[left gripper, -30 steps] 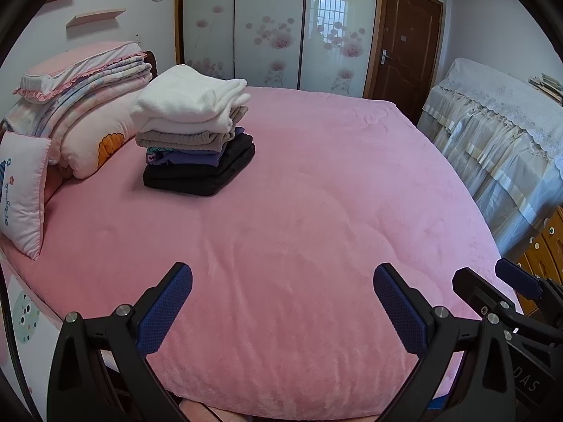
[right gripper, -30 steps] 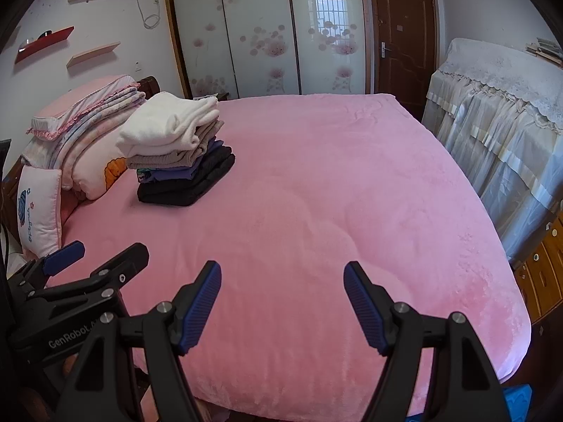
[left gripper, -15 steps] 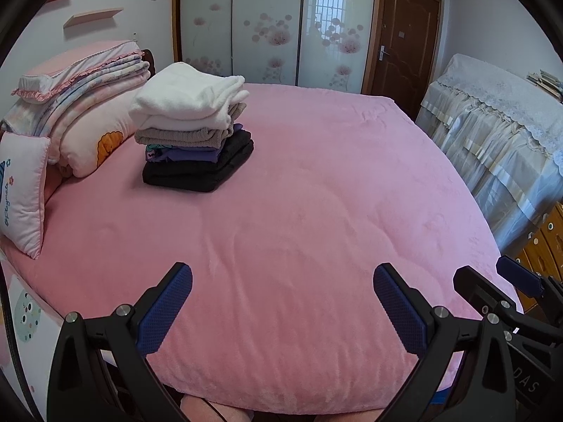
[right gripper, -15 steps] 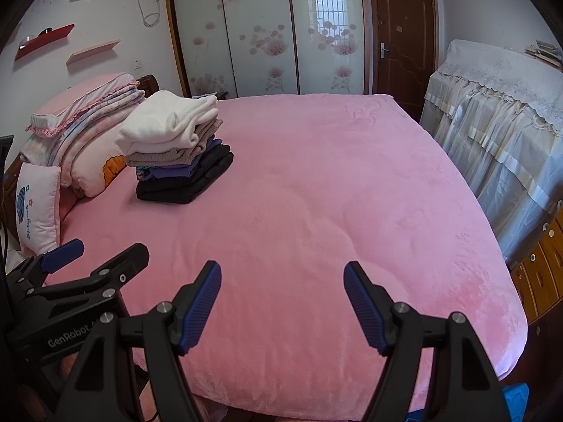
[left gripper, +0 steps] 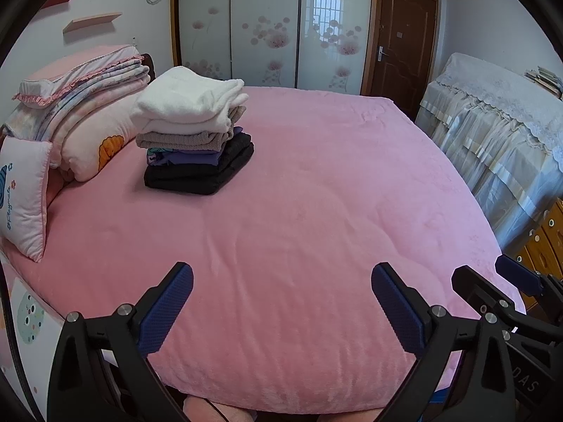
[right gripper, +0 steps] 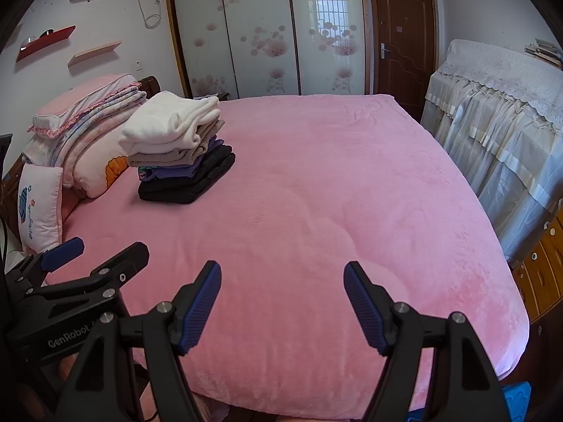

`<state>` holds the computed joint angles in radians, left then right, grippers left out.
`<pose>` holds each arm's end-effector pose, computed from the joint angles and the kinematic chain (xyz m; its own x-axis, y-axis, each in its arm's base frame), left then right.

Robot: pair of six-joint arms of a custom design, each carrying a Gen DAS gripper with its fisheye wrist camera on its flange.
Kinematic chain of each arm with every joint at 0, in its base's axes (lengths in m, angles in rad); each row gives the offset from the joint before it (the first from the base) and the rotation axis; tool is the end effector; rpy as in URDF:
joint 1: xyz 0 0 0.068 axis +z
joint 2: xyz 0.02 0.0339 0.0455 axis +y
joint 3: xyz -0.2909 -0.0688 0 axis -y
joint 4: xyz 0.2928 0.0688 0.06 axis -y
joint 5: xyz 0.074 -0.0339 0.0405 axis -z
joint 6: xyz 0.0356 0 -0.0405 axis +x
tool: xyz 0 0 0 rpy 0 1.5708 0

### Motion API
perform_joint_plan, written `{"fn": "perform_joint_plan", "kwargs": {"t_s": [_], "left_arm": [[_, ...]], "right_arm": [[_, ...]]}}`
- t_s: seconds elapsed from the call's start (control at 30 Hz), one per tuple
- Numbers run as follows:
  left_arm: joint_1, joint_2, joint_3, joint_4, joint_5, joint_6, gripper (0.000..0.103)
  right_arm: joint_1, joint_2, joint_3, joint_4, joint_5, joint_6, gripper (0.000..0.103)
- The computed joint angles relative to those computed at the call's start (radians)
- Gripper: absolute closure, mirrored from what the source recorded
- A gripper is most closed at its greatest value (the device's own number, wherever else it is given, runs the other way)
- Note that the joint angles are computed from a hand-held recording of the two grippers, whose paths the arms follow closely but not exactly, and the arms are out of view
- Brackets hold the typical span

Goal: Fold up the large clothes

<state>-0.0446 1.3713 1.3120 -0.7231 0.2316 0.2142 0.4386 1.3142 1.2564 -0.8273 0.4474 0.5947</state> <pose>0.3346 -0.0231 0.3646 -0.6444 0.2359 -0.7274 0.3510 0.9363 -0.0074 0.2864 0.1173 0.3557 -0.6560 0.2502 -0.7121 0.2809 0.9566 0.0774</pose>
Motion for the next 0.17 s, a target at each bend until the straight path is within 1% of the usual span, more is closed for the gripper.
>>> {"fn": "perform_joint_plan", "kwargs": {"t_s": [0.17], "left_arm": [[-0.001, 0.001, 0.002, -0.008, 0.002, 0.004, 0.004]], "right_arm": [[0.008, -0.003, -0.002, -0.005, 0.004, 0.008, 0.030]]}}
